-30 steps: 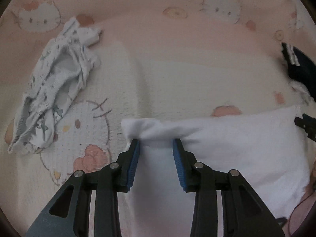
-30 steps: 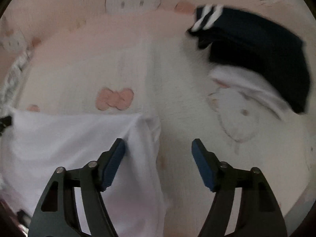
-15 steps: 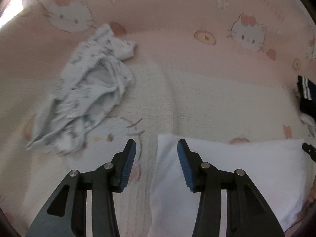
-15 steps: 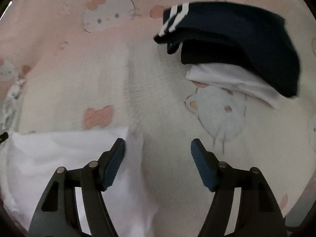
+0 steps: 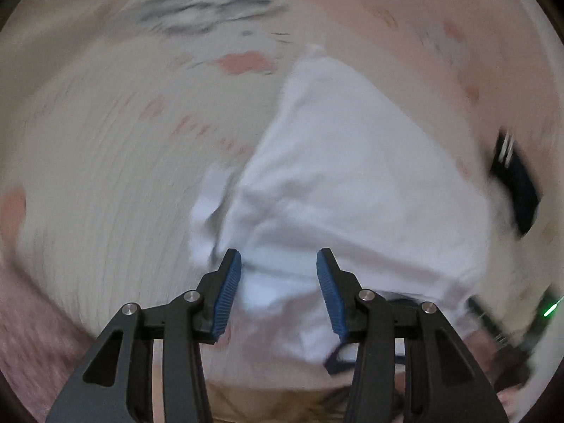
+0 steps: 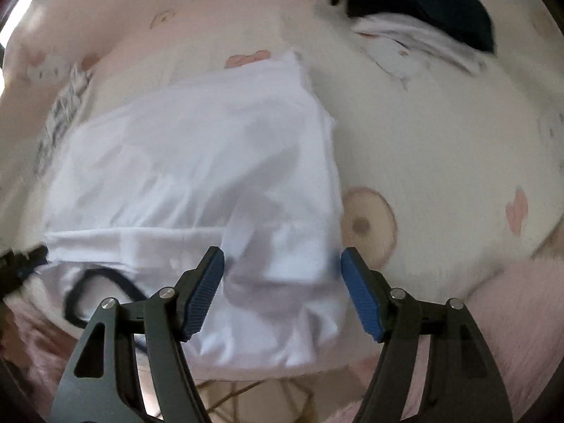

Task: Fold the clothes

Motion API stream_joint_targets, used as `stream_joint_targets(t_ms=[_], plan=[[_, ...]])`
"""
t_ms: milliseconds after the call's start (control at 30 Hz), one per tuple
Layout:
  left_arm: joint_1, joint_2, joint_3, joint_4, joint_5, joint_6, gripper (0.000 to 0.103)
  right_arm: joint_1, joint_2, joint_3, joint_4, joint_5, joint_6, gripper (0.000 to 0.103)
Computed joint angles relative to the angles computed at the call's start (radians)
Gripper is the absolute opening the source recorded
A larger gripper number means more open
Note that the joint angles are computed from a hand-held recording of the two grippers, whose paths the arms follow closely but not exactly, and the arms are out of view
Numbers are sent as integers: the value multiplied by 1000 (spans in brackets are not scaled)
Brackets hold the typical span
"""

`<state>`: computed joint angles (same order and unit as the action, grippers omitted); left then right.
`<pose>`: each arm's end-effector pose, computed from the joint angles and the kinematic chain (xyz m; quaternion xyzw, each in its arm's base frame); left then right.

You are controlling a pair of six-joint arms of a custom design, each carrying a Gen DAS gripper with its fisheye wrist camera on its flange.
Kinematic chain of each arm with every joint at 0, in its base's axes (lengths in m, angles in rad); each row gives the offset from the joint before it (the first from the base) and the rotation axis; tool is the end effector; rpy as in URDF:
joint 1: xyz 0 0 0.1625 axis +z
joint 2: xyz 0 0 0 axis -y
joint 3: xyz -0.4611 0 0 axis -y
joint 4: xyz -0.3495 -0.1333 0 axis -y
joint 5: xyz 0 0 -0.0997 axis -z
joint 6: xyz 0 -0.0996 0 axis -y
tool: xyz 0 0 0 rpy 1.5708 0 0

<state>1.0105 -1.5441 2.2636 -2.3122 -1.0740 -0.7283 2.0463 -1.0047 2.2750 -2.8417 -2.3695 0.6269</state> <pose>-0.0471 -0.4152 0.3078 -0.0840 0.9656 -0.1561 0.1902 0.2613 -0.3722 0.1484 -0.0698 -0.9187 0.2039 0.3311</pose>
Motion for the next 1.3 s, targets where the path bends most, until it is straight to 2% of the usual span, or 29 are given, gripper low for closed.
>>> stream_joint_targets(t_ms=[100, 267, 400, 500, 600, 700, 767, 833, 933, 1033, 1133, 1167, 1267, 1300], plan=[[25, -75, 49, -13, -38, -58, 47, 7, -44, 54, -43, 36, 64, 71], [48, -108, 89, 4, -104, -85, 47, -54, -92, 106, 29, 154, 240, 71], [26, -96, 106, -31, -116, -64, 47, -39, -91, 67, 158, 107, 302, 70], [43, -80, 133, -122, -181, -43, 47, -13, -69, 31, 258, 38, 331, 70], [34, -54, 148, -158, -167, -32, 47, -32, -59, 49, 188, 48, 298, 71], [17, -50, 177, -261, -142, -35, 45, -55, -51, 49, 214, 31, 337, 77], [-12, -51, 194, -290, -105, -58, 45, -60, -54, 52, 204, 30, 328, 78], [-9, -31, 205, -308, -138, -73, 45, -75, -64, 77, 151, 50, 299, 80], [36, 7, 216, -352, -238, -78, 45, -95, -76, 106, 77, 83, 258, 82], [18, 30, 229, -383, -251, -59, 45, -108, -79, 122, 31, 99, 231, 83], [37, 66, 236, -478, -281, -63, 45, -116, -78, 135, -23, 111, 205, 82], [48, 56, 241, -499, -295, -66, 45, -118, -78, 142, -52, 118, 195, 81], [71, 47, 236, -513, -307, -79, 45, -129, -89, 181, -180, 156, 154, 68], [76, 47, 235, -512, -311, -81, 45, -136, -92, 196, -232, 179, 134, 58]])
